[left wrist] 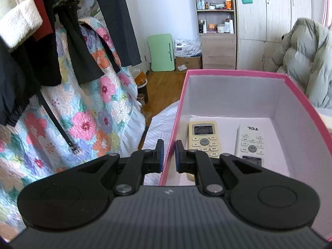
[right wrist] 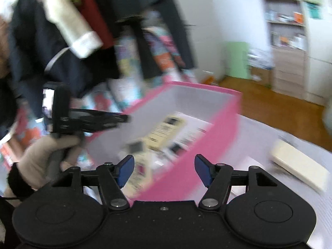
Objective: Organize rigid objects
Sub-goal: 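Grasp the small white square charger with the right gripper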
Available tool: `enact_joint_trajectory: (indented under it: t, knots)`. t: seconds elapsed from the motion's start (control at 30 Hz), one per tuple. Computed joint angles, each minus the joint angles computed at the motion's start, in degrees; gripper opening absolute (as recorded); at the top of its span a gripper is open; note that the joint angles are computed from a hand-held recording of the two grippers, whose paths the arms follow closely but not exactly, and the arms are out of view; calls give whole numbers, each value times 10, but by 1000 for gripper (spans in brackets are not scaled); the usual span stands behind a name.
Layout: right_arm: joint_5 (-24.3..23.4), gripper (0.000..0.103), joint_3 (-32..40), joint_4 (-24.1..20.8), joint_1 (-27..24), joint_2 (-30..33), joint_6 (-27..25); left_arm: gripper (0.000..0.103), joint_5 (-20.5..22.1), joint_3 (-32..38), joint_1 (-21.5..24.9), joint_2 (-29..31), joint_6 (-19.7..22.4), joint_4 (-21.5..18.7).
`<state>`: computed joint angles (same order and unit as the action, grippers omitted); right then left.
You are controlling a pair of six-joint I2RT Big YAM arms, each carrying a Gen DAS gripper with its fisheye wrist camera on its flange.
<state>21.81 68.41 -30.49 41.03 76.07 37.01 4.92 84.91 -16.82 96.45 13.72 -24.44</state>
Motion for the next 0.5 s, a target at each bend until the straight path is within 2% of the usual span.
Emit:
enact_joint_trajectory:
  t: [0.1,0.3,0.43,0.5]
  knots:
    - [56,70,-18,-81,17,-32,63,10,-24,-3,-8,-2,18,4]
    - [112,72,-50,-235,35,-65,209,11,-48,2,-17,-1,28,-5]
    - [127,72,-73,-301,32,-71,281,11,-61,-1,-22,-4,32,-1]
    - [134,72,-82,-324,28,-70,297,11,-62,-1,-22,-4,31,-1]
